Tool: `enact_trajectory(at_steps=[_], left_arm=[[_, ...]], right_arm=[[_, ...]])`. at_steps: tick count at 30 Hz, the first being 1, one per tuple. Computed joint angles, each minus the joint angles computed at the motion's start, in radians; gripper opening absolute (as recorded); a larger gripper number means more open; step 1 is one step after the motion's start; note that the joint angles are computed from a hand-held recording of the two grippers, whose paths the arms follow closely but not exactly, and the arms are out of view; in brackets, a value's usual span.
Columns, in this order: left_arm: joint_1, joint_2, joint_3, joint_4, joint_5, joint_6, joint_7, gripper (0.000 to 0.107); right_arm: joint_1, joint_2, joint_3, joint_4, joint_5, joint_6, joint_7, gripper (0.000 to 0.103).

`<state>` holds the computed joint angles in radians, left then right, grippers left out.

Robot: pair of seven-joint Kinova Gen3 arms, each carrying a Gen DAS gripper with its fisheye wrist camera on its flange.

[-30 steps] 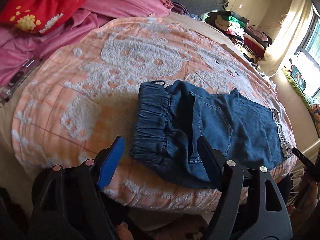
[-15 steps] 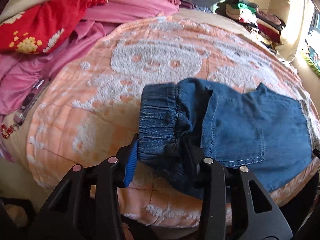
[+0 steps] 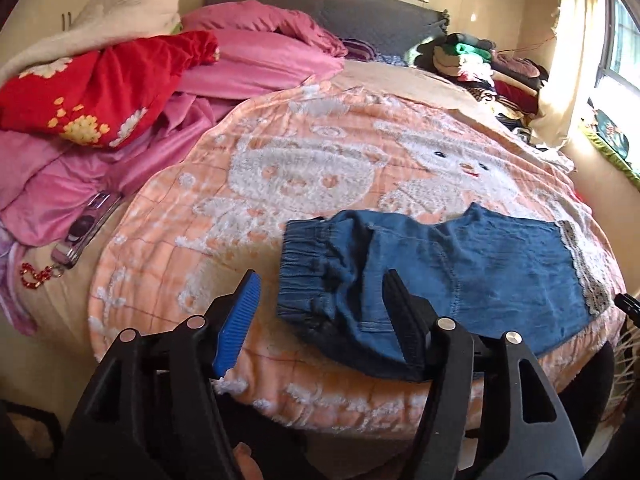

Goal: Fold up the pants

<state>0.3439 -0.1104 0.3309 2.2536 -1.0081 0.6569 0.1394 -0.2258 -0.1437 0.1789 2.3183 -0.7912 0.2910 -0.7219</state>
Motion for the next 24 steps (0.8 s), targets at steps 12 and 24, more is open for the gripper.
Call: enact_trajectory(at_steps=[12, 24], left_arm=[[0.137, 0.357, -0.067, -0.232, -0.046, -0.09, -0.152, 0.061], [0.201, 0.394, -0.299, -0.144, -0.026, -0.355, -0.101, 0.062]], right_arm=[[-0.012, 0.127, -0.126, -0.092, -0.01, 0.012, -0.035, 0.078], [0.184, 0.232, -0.287, -0.069, 0.049, -0.063, -0.124, 0.079]])
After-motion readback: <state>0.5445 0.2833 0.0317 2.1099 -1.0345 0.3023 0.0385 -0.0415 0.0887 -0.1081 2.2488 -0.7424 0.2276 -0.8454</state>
